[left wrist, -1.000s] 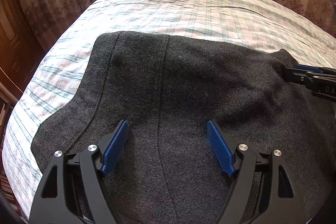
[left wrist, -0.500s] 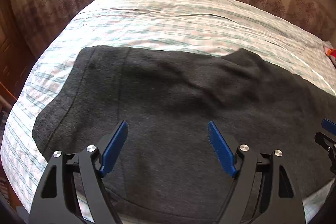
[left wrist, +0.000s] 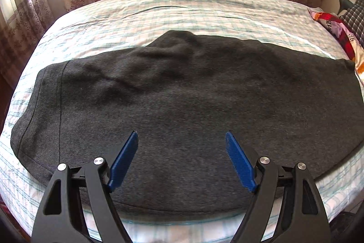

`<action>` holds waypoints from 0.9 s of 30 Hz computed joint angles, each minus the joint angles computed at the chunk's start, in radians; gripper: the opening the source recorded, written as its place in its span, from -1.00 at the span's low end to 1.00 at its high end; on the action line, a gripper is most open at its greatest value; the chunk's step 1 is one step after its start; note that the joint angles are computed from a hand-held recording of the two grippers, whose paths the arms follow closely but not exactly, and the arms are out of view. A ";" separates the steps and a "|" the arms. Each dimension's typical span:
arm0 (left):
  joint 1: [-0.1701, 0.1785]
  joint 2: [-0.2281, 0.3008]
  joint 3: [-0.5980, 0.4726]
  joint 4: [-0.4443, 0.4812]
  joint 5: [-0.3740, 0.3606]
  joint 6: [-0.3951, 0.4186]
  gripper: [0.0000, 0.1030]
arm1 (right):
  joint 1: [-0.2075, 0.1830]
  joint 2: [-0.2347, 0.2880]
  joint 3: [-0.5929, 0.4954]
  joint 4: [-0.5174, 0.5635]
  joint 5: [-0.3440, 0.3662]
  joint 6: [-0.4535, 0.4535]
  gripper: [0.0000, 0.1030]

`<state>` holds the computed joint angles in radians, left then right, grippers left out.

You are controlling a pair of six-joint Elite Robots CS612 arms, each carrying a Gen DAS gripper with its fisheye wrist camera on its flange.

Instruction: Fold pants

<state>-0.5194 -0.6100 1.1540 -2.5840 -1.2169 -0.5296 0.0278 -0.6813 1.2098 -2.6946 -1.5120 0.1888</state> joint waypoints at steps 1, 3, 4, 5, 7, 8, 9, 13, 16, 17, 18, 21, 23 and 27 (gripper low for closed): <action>-0.004 0.002 -0.006 -0.004 -0.003 0.015 0.56 | -0.011 -0.008 0.017 -0.008 -0.009 0.034 0.02; -0.012 0.008 -0.021 -0.009 -0.011 0.045 0.56 | -0.033 -0.024 0.051 -0.023 -0.010 0.110 0.02; -0.017 0.011 -0.027 -0.009 -0.015 0.058 0.56 | -0.043 -0.028 0.066 -0.033 -0.007 0.147 0.02; -0.021 0.017 -0.039 -0.007 -0.018 0.070 0.56 | -0.053 -0.032 0.079 -0.043 -0.005 0.190 0.02; -0.027 0.025 -0.056 -0.011 -0.033 0.093 0.56 | -0.074 -0.035 0.099 -0.055 0.031 0.276 0.02; -0.030 0.029 -0.067 -0.010 -0.042 0.105 0.56 | -0.085 -0.032 0.104 -0.063 0.069 0.312 0.02; -0.033 0.035 -0.077 -0.011 -0.051 0.119 0.56 | -0.093 -0.030 0.110 -0.071 0.104 0.340 0.04; -0.044 0.066 -0.126 0.004 -0.086 0.171 0.57 | -0.102 -0.010 0.091 -0.099 0.166 0.368 0.04; -0.048 0.086 -0.155 0.038 -0.112 0.190 0.57 | -0.103 0.009 0.056 -0.089 0.194 0.366 0.02; -0.050 0.091 -0.162 0.046 -0.114 0.200 0.57 | -0.102 0.016 0.043 -0.075 0.196 0.363 -0.05; -0.052 0.094 -0.165 0.053 -0.114 0.207 0.57 | -0.102 0.021 0.033 -0.058 0.194 0.364 -0.22; -0.052 0.102 -0.174 0.071 -0.129 0.205 0.57 | -0.103 0.018 0.040 -0.051 0.174 0.377 -0.80; -0.049 0.106 -0.180 0.080 -0.146 0.195 0.57 | -0.103 0.013 0.051 -0.064 0.169 0.385 -0.86; -0.046 0.106 -0.180 0.081 -0.163 0.193 0.57 | -0.097 -0.026 0.097 -0.110 0.146 0.362 -0.88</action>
<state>-0.5650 -0.5042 0.9741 -2.5027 -1.3800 -0.3365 -0.0688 -0.7076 1.3066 -2.8049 -1.3657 0.5512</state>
